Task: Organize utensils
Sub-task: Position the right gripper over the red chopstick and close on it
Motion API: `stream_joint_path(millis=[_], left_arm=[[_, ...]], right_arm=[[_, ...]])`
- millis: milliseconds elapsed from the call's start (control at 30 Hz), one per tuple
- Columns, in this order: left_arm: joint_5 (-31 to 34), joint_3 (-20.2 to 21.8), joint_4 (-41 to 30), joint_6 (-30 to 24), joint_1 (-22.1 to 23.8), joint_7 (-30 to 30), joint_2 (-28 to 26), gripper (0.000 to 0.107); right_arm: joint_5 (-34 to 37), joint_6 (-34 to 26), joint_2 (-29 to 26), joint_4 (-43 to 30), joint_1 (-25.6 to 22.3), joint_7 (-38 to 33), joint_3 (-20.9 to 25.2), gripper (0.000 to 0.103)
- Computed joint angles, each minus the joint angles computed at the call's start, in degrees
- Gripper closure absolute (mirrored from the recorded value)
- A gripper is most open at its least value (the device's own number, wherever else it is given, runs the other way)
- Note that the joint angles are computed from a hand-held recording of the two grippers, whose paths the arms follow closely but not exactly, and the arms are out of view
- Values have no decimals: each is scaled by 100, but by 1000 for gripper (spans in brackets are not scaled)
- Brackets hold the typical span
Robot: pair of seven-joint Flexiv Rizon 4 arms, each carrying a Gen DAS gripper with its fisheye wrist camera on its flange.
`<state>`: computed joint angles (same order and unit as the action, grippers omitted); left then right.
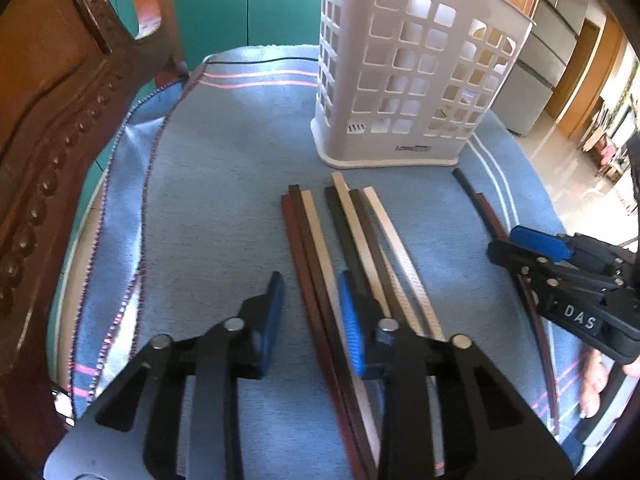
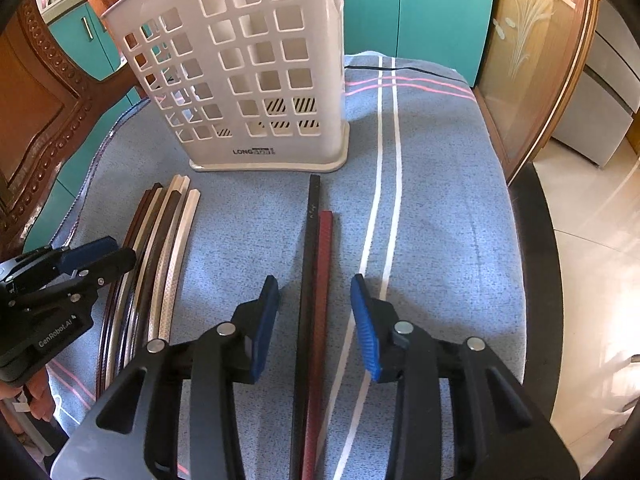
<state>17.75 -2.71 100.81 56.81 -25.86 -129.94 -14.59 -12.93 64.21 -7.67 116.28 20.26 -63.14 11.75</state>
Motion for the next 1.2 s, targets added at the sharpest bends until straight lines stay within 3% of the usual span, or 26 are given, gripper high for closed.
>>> stream_joint_path(millis=[300,500,733,1033,1133,1200], left_arm=[[-125,34,129,193,73,-120,30,85],[398,166,-230,-329,-71,-368,-77,83],[452,91,-341,-505,-34,-327,-155,81],[726,129,-829,-1011,-237,-546,-382,81],[626,110,-762,-892,-176,-455,-371,81],[498,104,-619,-724,-103,-384,-317,81]], right_arm=[[50,-17,-1,-35,-22,-35,-8,65],[52,-8,6,-34,-25,-65,-8,60],[8,-2,11,-16,-24,-24,-20,60],[-956,172,-20,141,79,671,-173,60],[-948,405,17,187,21,747,-183,60],[-1141,244,23,194,21,918,-236,60]])
